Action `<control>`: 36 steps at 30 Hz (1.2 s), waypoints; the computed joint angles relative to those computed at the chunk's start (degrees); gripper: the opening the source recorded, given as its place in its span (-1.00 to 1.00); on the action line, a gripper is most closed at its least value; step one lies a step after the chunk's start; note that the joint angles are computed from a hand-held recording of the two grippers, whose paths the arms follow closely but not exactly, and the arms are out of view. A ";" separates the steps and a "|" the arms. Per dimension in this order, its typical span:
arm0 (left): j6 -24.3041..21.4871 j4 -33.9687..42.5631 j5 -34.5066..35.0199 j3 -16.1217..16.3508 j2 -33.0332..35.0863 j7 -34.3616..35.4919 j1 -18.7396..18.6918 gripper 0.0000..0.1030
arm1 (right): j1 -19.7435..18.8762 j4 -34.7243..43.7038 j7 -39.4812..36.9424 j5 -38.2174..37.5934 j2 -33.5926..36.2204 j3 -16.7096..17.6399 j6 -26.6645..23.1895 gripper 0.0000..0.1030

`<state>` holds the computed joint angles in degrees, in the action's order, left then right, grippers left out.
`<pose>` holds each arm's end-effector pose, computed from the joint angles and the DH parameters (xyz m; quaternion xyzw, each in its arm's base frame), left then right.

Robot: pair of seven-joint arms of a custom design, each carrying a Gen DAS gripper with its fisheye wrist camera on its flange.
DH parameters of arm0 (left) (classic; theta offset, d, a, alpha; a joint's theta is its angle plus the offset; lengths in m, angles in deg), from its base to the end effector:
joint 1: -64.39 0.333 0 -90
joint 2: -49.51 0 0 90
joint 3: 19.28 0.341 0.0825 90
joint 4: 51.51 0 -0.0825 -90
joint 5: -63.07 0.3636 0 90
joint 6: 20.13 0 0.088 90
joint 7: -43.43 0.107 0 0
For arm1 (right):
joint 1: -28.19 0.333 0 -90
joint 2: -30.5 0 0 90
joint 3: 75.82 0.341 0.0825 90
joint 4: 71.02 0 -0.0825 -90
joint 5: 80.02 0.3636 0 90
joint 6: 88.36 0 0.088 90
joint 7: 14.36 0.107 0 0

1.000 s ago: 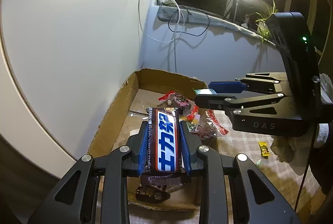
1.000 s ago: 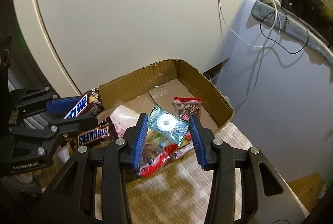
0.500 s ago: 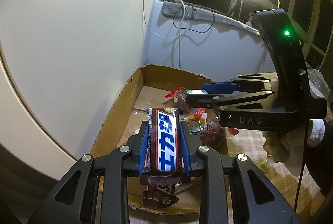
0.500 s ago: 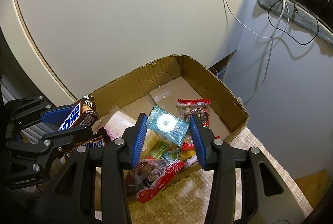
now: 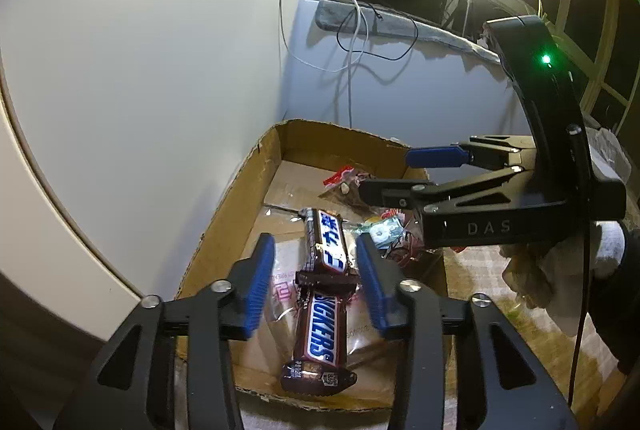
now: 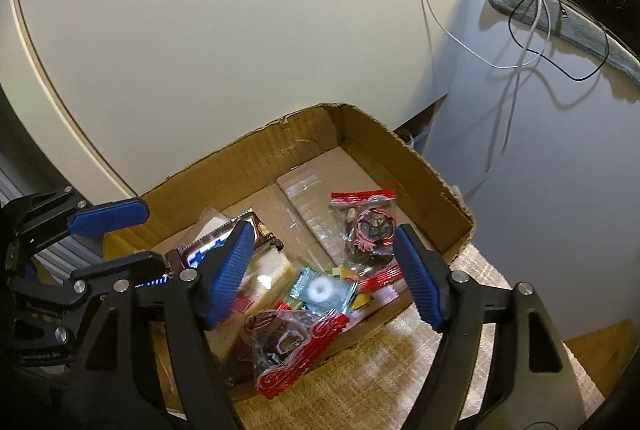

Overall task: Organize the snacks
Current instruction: 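Lower the Snickers bar into the box and open the left tool, then move both open tools back over the mint packet and yellow candy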

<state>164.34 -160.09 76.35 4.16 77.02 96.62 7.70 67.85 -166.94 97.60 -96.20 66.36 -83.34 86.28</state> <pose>0.5290 -0.4234 0.4035 -0.5339 0.7286 -0.3871 0.1848 0.5934 0.4221 0.3607 -0.7992 0.4721 -0.2008 0.3131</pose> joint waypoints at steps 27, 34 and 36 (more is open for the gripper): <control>2.74 -4.12 -5.16 7.32 -2.34 2.84 -10.43 0.23 | 12.07 -17.57 9.96 -5.51 -11.38 -14.71 7.55 0.85; 3.23 -3.60 -8.73 3.09 -2.59 7.48 -9.78 0.23 | 26.42 -29.68 11.77 -5.01 -16.21 -31.10 12.32 0.85; 2.73 -2.87 -8.87 0.92 -2.42 8.97 -8.84 0.23 | 32.13 -33.42 11.24 -3.91 -16.90 -37.32 13.69 0.85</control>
<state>167.07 -162.97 67.47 5.08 74.60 105.59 -1.14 99.98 -200.36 108.84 -100.11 49.45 -120.66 99.97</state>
